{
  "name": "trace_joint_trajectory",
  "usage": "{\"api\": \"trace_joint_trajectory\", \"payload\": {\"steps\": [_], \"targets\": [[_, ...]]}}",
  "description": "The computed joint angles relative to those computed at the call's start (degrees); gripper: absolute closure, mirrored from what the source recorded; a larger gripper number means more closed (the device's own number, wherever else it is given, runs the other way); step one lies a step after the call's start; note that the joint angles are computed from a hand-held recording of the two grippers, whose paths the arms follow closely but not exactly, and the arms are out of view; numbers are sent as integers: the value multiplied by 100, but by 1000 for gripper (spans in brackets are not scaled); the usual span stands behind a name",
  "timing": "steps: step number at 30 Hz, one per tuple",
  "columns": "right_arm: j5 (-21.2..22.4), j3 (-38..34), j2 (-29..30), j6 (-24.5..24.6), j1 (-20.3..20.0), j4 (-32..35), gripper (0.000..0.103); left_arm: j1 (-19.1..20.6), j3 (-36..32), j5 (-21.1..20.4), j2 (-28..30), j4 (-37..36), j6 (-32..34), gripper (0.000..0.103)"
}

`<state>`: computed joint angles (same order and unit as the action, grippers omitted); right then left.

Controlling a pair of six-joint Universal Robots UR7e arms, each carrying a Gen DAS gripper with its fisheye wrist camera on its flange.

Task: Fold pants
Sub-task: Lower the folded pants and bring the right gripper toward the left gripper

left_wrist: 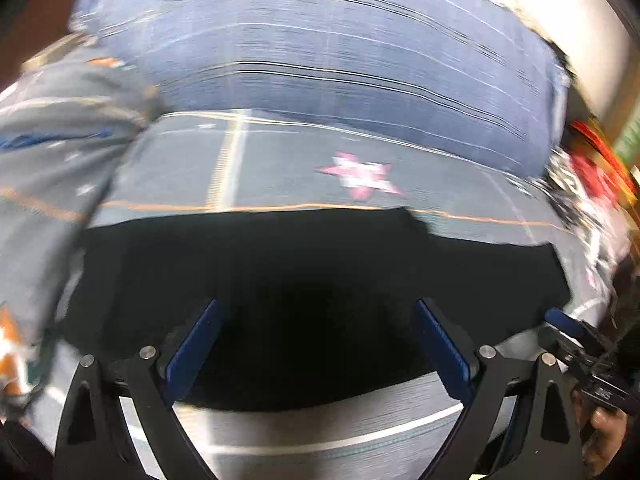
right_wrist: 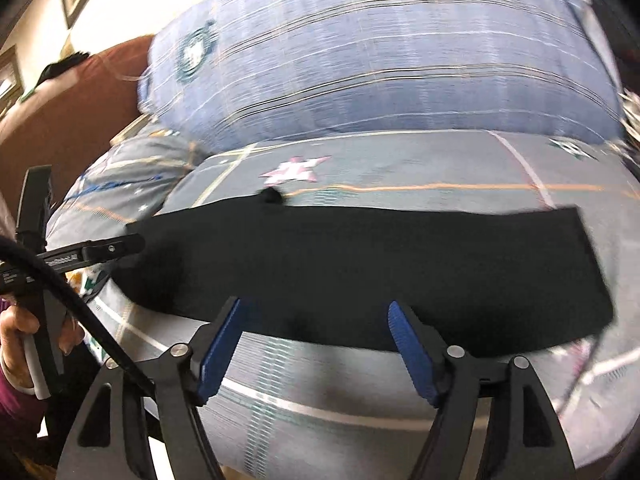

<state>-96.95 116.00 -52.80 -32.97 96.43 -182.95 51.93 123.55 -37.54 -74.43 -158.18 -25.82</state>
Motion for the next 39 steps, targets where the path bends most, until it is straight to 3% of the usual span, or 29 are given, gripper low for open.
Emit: {"api": "trace_joint_trajectory", "payload": {"steps": [3, 6, 17, 25, 35, 39], "targets": [[-127, 83, -184, 158, -246, -89, 21, 118, -363, -726, 417, -49, 392, 6], [-170, 145, -337, 398, -492, -156, 21, 175, -700, -1139, 793, 141, 501, 6], [135, 32, -455, 780, -941, 6, 20, 320, -2061, -2018, 2044, 603, 1194, 6], [743, 70, -427, 608, -1176, -308, 15, 470, -3742, -2819, 3156, 1364, 1932, 6], [1487, 45, -351, 910, -1436, -608, 15, 597, -5847, -3768, 4513, 2775, 2471, 6], [1693, 16, -346, 1051, -1518, -647, 15, 590, -6231, -3825, 4749, 3020, 2685, 6]]}}
